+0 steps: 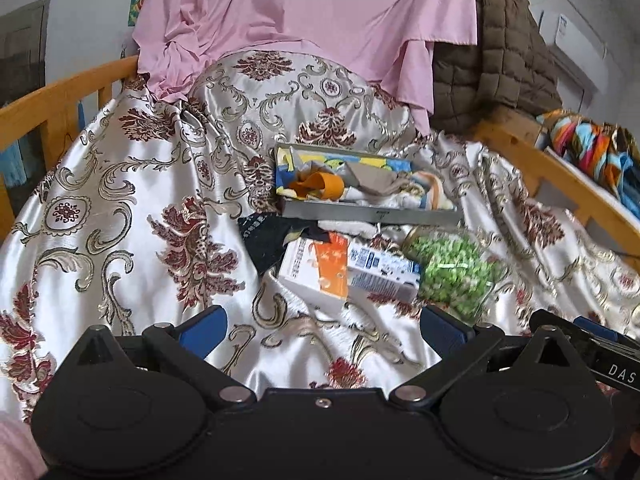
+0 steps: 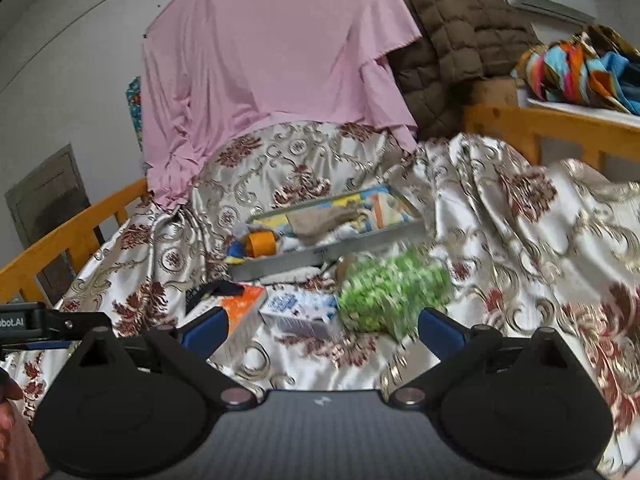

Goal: Organize soft objects
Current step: 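Withdraw both open tools from the tray back over the pile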

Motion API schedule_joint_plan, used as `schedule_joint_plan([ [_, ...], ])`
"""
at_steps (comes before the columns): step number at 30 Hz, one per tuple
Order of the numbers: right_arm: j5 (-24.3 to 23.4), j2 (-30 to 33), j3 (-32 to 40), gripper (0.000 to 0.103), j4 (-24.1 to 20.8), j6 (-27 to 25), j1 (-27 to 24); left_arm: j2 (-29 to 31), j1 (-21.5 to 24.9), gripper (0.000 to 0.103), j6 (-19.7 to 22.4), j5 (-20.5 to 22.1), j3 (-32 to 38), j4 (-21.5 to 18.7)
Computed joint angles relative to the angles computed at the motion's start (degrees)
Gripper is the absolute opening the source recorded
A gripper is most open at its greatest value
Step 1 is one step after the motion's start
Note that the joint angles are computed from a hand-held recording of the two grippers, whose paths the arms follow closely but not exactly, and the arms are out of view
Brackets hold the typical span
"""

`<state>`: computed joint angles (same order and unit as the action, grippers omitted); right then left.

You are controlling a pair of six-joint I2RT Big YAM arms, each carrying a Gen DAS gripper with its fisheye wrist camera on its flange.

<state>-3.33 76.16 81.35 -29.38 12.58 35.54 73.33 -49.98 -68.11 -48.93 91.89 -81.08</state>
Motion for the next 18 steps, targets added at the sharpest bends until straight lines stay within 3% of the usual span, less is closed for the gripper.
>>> schedule_joint_plan([
  [8,0.72,-0.75,-1.56,0.103,-2.70,-1.95,0.95,3.68,0.17,0.102,-1.50,3.08,3.09,-7.61],
  [14,-0.42,0.14,-0.69,0.103,-5.25,-3.73,1.82,5.20,0.38,0.102,-1.28,4.10,4.52,-10.21],
  [18,-0.64,0.41,-0.38,0.103,-5.76,-3.92,1.99,5.93,0.83,0.102,-3.32,4.36,5.48,-12.77],
])
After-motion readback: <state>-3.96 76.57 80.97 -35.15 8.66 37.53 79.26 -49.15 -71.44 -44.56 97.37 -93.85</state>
